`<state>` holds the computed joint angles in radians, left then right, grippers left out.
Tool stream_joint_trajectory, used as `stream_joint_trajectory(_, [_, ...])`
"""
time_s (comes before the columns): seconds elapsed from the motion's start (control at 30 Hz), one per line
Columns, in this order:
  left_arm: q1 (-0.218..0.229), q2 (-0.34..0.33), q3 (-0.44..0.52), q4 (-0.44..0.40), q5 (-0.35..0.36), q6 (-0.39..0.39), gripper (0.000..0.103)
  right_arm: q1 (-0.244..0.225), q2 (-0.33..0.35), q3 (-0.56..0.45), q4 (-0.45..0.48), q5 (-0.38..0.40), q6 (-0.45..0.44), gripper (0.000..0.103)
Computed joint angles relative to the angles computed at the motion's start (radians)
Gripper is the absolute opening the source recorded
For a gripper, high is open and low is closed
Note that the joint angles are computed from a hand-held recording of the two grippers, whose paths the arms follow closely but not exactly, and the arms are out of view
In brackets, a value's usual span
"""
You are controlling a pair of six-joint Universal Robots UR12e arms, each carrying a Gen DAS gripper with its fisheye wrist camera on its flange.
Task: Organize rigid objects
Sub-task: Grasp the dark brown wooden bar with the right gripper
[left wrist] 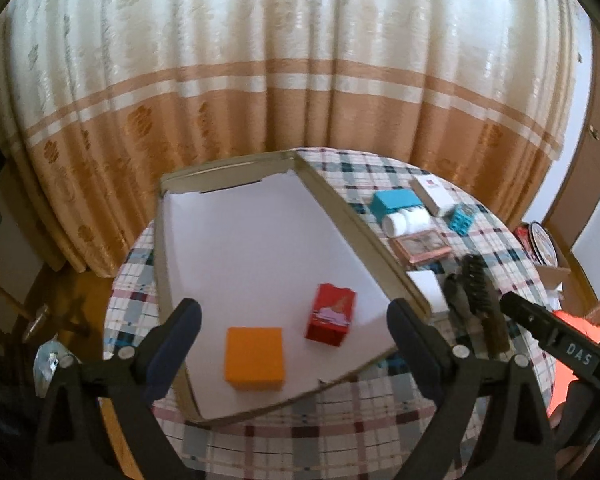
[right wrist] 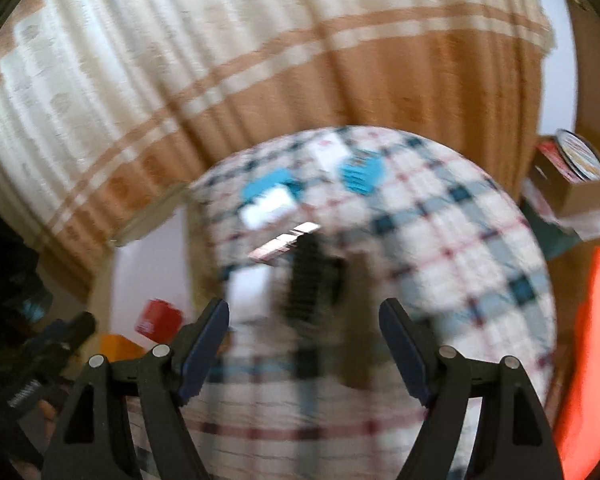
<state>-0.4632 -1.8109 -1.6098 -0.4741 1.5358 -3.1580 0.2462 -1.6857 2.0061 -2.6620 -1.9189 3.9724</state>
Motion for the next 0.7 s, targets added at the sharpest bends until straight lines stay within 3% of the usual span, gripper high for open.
stream_joint_trajectory(0.13, [-0.017, 0.002, -0.005, 0.006, -0.007, 0.018, 0.095, -0.01, -0.028, 0.028, 0.026, -0.01, 0.027, 0.08])
stream_joint_trajectory(0.43, [-0.051, 0.013, -0.028, 0.045, -0.057, 0.116, 0.095, -0.001, -0.037, 0.034, 0.054, -0.067, -0.002, 0.079])
stream_joint_trajectory(0.53, [-0.059, 0.013, -0.03, 0.043, -0.074, 0.125, 0.095, 0.005, -0.035, 0.031, 0.06, -0.091, -0.012, 0.068])
stream_joint_trajectory(0.7, [-0.079, 0.012, -0.035, 0.036, -0.073, 0.173, 0.094, -0.003, -0.033, 0.029, 0.077, -0.077, -0.019, 0.062])
